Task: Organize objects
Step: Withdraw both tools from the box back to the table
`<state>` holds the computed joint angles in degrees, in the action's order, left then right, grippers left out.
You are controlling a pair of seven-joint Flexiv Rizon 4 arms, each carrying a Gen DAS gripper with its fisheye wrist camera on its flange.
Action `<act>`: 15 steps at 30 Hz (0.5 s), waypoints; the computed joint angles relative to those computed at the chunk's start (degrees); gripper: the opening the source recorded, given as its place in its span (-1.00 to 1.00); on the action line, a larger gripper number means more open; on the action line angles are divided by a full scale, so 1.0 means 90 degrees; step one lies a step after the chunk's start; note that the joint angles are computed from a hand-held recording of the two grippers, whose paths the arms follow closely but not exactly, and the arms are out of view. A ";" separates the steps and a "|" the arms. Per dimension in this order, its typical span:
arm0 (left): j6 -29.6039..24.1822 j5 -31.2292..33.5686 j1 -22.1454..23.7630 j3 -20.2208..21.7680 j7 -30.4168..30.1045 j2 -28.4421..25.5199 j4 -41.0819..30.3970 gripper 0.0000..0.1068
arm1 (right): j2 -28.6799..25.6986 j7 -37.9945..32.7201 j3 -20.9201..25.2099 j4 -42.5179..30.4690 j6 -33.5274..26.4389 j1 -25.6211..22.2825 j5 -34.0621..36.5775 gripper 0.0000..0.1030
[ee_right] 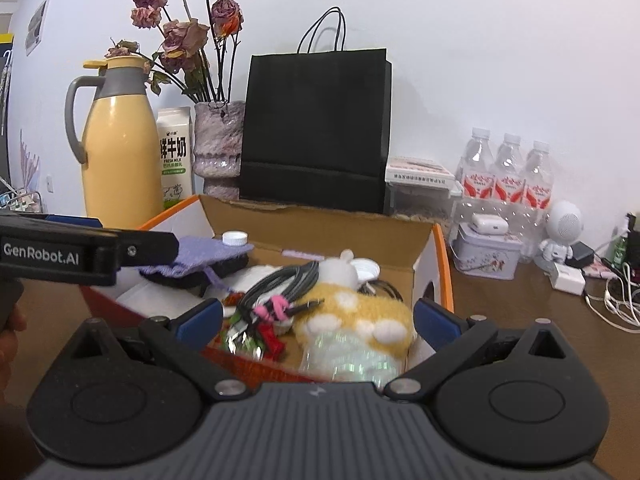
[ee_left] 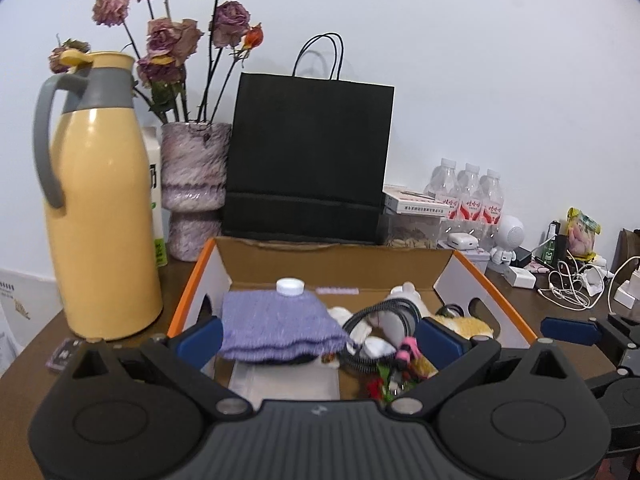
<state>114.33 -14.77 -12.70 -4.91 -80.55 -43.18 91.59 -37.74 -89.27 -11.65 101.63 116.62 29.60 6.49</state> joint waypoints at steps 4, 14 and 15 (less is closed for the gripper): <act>0.0109 0.0036 0.0012 -0.0010 -0.0088 0.0224 0.0388 0.93 | 0.0244 -0.0064 0.0087 0.0415 0.0103 0.0052 0.0103 1.00; 0.0181 0.0072 -0.0070 0.0128 -0.0203 0.0758 0.1305 0.93 | 0.0770 -0.0345 0.0073 0.1302 -0.0057 0.0404 0.0282 1.00; 0.0166 0.0052 -0.0086 0.0150 -0.0203 0.0803 0.1383 0.93 | 0.0818 -0.0366 0.0062 0.1375 -0.0094 0.0443 0.0298 1.00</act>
<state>115.83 -14.30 -13.47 -3.56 -82.37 -35.95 104.03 -30.38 -92.56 -11.09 114.00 115.77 33.59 9.17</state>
